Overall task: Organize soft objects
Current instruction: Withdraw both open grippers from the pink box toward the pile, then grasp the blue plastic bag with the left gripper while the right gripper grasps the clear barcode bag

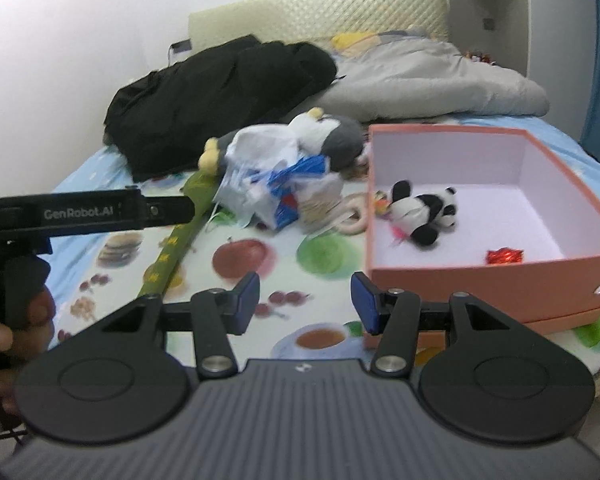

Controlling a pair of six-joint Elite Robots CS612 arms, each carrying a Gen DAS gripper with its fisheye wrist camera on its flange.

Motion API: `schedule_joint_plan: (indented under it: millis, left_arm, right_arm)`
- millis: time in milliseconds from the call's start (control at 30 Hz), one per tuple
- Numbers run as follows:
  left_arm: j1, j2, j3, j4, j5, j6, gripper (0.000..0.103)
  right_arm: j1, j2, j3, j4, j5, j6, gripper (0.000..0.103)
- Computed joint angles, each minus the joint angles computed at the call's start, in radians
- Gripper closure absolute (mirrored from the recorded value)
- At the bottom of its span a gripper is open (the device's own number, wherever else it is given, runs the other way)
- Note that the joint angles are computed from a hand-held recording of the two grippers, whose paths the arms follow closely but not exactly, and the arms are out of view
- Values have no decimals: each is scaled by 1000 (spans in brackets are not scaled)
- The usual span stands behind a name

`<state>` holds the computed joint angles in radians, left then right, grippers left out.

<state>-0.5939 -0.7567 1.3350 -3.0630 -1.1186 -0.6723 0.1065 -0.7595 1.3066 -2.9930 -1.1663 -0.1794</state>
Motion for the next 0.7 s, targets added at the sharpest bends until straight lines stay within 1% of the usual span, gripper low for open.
schedule_joint_plan:
  millis: [67,167,333,400,433,500,567,700]
  left_arm:
    - [9,0,8,7,-27,-27,19]
    - [24,8,9,-6,-54,-53,19]
    - [50,43,-27,-19,-96,-70,20]
    - [61,60,-50,-18,-110,-67,21]
    - [66,67,-61,-16,-115,-66,23]
    - [80,84,-86,-8,-134,-69,30]
    - [96,104,-114,-6,-162,-81,36]
    - [125,145,-174,3,-212,-104,41]
  right_arm:
    - [10,6,-9,20,-7,-25,50]
    - [19,17,-28,41,1,-49,50]
    - [37,58,-84,53,-3,-90,50]
    - [45,78,-118,83,-15,-95,50]
    - [49,86,-138,107,-17,-91,50]
    - [53,103,-168,120,-10,-92,50]
    - [61,123,-202,134,-28,-111,50]
    - [72,175,-295,184,-54,-105,51]
